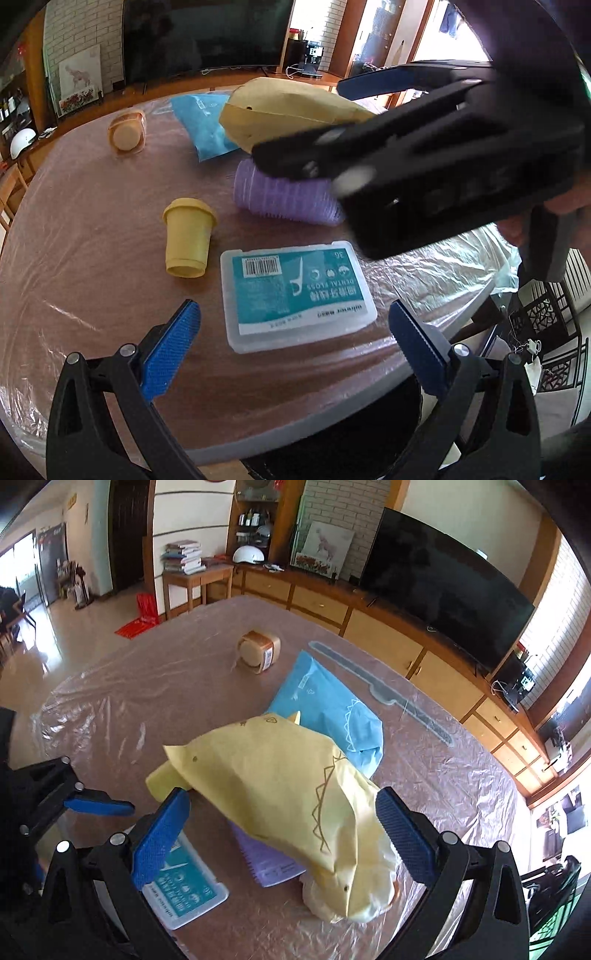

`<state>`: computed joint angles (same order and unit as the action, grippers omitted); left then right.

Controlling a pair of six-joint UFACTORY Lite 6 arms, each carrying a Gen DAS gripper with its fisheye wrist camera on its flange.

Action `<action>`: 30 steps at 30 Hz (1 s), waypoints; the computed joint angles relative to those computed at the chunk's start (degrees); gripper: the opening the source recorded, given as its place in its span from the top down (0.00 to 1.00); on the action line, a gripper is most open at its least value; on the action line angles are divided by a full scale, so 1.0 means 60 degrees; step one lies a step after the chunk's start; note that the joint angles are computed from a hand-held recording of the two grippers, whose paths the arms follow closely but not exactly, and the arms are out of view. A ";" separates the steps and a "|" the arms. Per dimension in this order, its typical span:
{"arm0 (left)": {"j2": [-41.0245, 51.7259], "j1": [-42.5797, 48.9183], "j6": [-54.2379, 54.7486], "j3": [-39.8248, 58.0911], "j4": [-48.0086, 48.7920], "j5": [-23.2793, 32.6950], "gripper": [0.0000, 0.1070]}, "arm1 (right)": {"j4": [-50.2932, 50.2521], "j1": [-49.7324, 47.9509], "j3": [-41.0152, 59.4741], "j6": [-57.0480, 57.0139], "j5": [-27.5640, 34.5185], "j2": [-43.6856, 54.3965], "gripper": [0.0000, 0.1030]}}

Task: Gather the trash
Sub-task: 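Grasp the dental floss box with the left tool while the right tool grasps the yellow paper bag, then carry the floss box and yellow paper bag over the trash bin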

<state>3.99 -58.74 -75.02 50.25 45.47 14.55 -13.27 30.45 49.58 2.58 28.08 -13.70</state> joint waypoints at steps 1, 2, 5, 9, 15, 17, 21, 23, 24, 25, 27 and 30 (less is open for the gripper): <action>0.0047 0.0047 0.0023 0.0022 -0.0013 -0.0049 0.05 | -0.0120 0.0040 -0.0062 0.0056 -0.0088 0.0026 0.07; 0.0093 0.0084 0.0074 0.0044 -0.0068 -0.0106 0.05 | -0.0093 0.0049 -0.0156 -0.0033 -0.0170 0.0013 0.13; 0.0240 0.0245 0.0666 0.0123 -0.0681 -0.0274 0.06 | -0.0633 0.0180 0.0016 0.0531 -0.0059 0.0431 0.25; 0.0367 0.0385 0.1457 0.0258 -0.1303 -0.0386 0.14 | -0.0447 -0.0011 0.0078 0.0552 -0.0138 0.0517 0.35; 0.0473 0.0299 0.1537 0.0440 -0.1282 -0.0246 0.17 | 0.1379 -0.0694 0.0131 -0.0986 -0.0397 0.0515 0.49; 0.0496 0.0242 0.1407 0.0490 -0.1188 -0.0205 0.17 | 0.1347 -0.0772 0.0043 -0.0945 -0.0547 0.0434 0.56; 0.0512 0.0225 0.1247 0.0511 -0.1063 -0.0191 0.17 | 0.1777 -0.0990 -0.0275 -0.1326 -0.0786 0.0004 0.59; 0.0477 0.0132 0.0973 0.0483 -0.0900 -0.0165 0.17 | 0.2174 -0.1148 -0.0391 -0.1614 -0.0842 -0.0256 0.59; 0.0432 0.0181 0.1014 0.0438 -0.0913 -0.0208 0.17 | 0.2310 -0.1212 -0.0402 -0.1702 -0.0862 -0.0327 0.59; 0.0372 0.0171 0.0987 0.0403 -0.0896 -0.0204 0.17 | 0.2399 -0.1285 -0.0468 -0.1737 -0.0884 -0.0493 0.59; 0.0285 0.0189 0.1034 0.0354 -0.0908 -0.0203 0.17 | 0.2641 -0.1468 -0.0583 -0.1897 -0.0895 -0.0838 0.59; 0.0252 0.0145 0.0964 0.0326 -0.0842 -0.0185 0.17 | 0.2770 -0.1653 -0.0623 -0.1870 -0.0768 -0.1201 0.59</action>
